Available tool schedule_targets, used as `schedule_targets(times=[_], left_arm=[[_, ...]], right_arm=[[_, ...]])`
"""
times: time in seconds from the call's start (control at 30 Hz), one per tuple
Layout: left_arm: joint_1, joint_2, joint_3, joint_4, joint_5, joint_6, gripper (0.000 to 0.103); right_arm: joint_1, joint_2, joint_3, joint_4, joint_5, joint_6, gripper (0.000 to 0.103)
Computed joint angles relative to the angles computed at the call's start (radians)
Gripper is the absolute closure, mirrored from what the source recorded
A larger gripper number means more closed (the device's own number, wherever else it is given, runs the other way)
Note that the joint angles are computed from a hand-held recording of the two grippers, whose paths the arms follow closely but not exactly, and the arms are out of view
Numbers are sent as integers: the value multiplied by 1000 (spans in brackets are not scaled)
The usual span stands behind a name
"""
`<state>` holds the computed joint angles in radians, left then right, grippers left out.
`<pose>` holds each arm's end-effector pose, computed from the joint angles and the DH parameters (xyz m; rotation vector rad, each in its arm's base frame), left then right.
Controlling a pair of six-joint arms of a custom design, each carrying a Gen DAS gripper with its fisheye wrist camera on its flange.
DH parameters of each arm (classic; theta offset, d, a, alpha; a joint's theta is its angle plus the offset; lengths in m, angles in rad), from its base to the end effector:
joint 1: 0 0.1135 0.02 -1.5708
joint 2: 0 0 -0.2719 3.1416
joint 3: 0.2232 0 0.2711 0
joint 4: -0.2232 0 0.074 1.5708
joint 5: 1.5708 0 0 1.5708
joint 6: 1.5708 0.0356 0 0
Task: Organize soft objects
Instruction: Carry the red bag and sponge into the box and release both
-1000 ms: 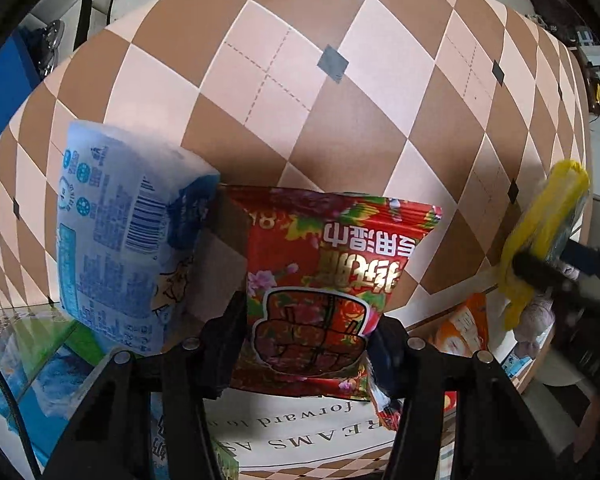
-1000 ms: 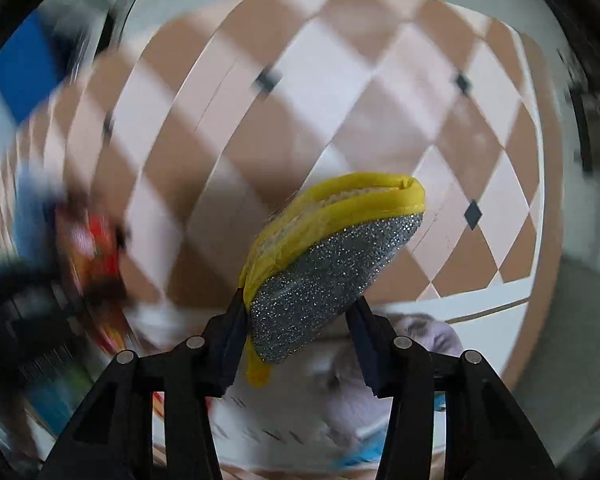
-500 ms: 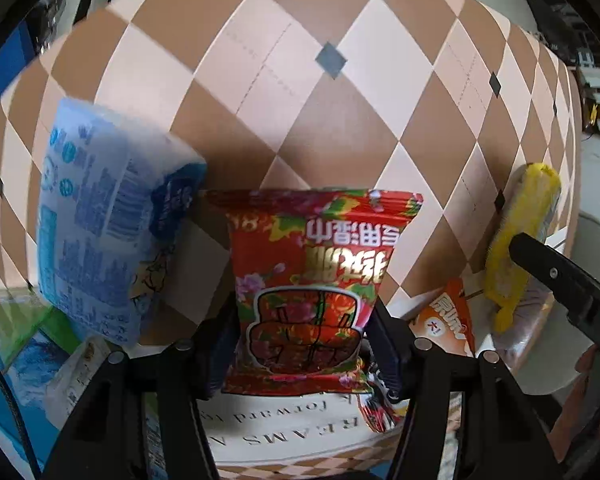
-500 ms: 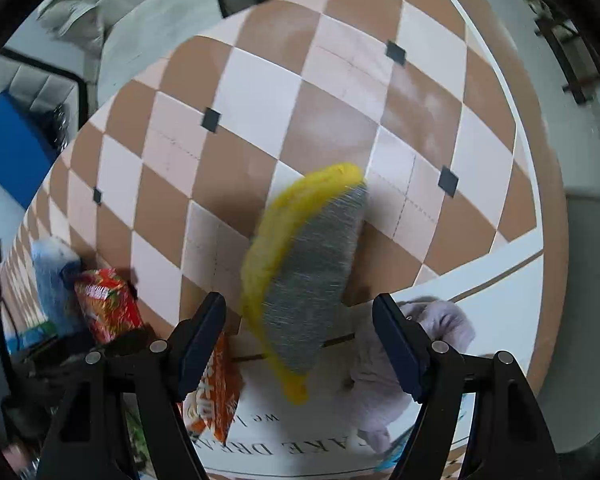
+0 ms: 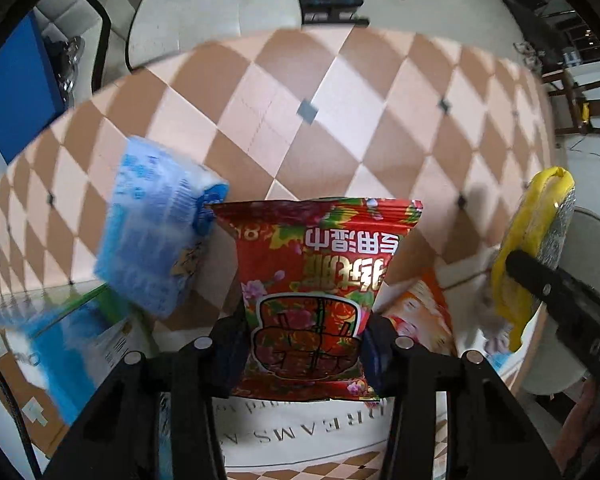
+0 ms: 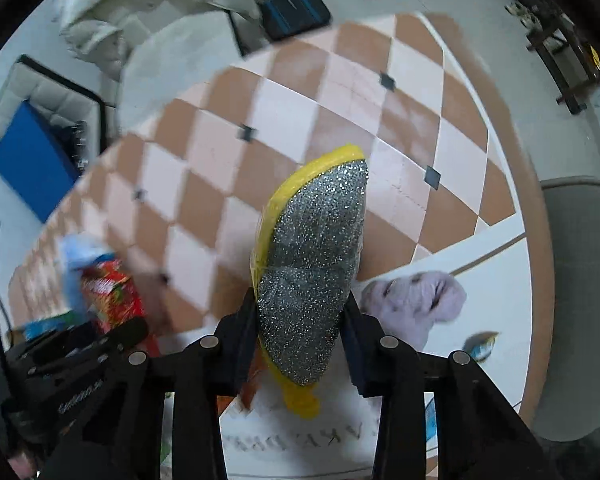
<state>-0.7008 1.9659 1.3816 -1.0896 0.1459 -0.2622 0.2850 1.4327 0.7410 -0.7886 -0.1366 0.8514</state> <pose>0.2772 -0.2406 0.1600 -0.6374 -2.9115 0.1218 0.2235 0.0705 0.1516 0.8649 3.0065 0.2566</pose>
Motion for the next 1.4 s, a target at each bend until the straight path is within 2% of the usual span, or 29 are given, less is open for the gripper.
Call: schedule_targets(times=[0.1, 0.2, 0.33, 0.47, 0.57, 0.67, 0.77, 0.83, 0.93, 1.07, 1.3, 1.4], left_arm=[[-1, -140, -65, -7, 9, -1, 60], [61, -257, -33, -97, 23, 51, 60], [131, -486, -107, -194, 28, 93, 60], [373, -626, -134, -324, 18, 297, 60], [607, -659, -138, -387, -20, 491, 60], [843, -633, -171, -364, -82, 673, 60], [1029, -554, -197, -309, -141, 803, 60], [1110, -476, -203, -267, -171, 841, 60], [1175, -388, -198, -223, -201, 873, 60], [1206, -264, -161, -203, -209, 889, 60], [1188, -171, -151, -163, -240, 871, 59], [1186, -136, -136, -167, -235, 845, 59]], right_arm=[[99, -122, 52, -101, 21, 66, 62], [215, -187, 143, -185, 46, 140, 62], [460, -106, 322, -188, 97, 308, 62], [649, 58, 511, -146, 133, 424, 62], [772, 203, 654, -90, 139, 492, 62], [838, 397, 823, -34, 112, 513, 62], [877, 588, 1002, -7, 72, 530, 62], [896, 716, 1140, -22, 55, 535, 62], [912, 899, 1374, -83, 40, 536, 62], [918, 1066, 1621, -181, 26, 543, 62], [915, 1225, 1850, -279, -17, 545, 62], [916, 1317, 2005, -352, -25, 544, 62]])
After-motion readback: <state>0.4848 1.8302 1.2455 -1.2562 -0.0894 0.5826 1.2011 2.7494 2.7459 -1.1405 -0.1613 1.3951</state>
